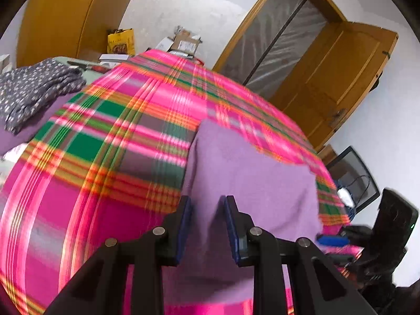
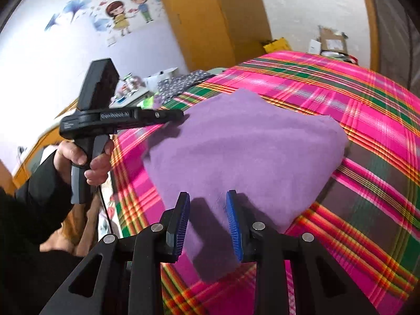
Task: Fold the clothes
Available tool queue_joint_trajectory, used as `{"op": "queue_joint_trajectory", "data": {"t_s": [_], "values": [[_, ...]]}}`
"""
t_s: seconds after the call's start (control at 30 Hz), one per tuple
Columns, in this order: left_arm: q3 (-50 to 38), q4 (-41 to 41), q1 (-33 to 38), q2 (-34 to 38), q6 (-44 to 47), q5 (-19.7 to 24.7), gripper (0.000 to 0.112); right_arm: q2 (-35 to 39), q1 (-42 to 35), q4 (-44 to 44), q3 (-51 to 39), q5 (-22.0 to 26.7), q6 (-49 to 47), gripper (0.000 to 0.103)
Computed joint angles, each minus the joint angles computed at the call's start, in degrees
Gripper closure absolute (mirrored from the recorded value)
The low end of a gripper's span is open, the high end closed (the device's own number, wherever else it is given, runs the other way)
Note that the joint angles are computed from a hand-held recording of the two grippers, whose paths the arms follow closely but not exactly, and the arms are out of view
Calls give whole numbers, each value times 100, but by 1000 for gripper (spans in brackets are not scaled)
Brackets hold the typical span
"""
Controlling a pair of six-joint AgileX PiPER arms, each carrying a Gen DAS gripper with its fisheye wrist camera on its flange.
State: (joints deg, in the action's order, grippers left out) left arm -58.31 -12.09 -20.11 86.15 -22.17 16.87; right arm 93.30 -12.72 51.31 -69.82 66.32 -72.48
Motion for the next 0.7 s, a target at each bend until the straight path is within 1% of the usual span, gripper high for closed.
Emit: {"op": "queue_joint_trajectory", "data": {"t_s": [0.1,0.17,0.3,0.37,0.47,0.57,0.63,0.7], "values": [[297,148,-55,-190,-211,-72,86,-24,-83,-110,35,151,-191,73],[348,596,-123,-310,-694,-47,86,-96,-86,-124,50,152,-171,73],[364,1994,-430,-497,-2025,79,86,-114,-105,271,-17,280,-214,74],[334,2535,-577,-517,-2520,198,86,-110,35,393,-69,191,-182,74],[347,2822,-653,-560,-2807,255,86,15,388,513,-284,-50,-46,74],[387,3011,-688,-627,-3074,260,86,343,755,443,-677,-303,341,74],[408,3194,-741,-680,-3282,289,86,620,911,244,-951,-294,634,74],[442,3438,-824,-755,-3527,311,86,746,1023,-97,-1006,-211,812,74]]}}
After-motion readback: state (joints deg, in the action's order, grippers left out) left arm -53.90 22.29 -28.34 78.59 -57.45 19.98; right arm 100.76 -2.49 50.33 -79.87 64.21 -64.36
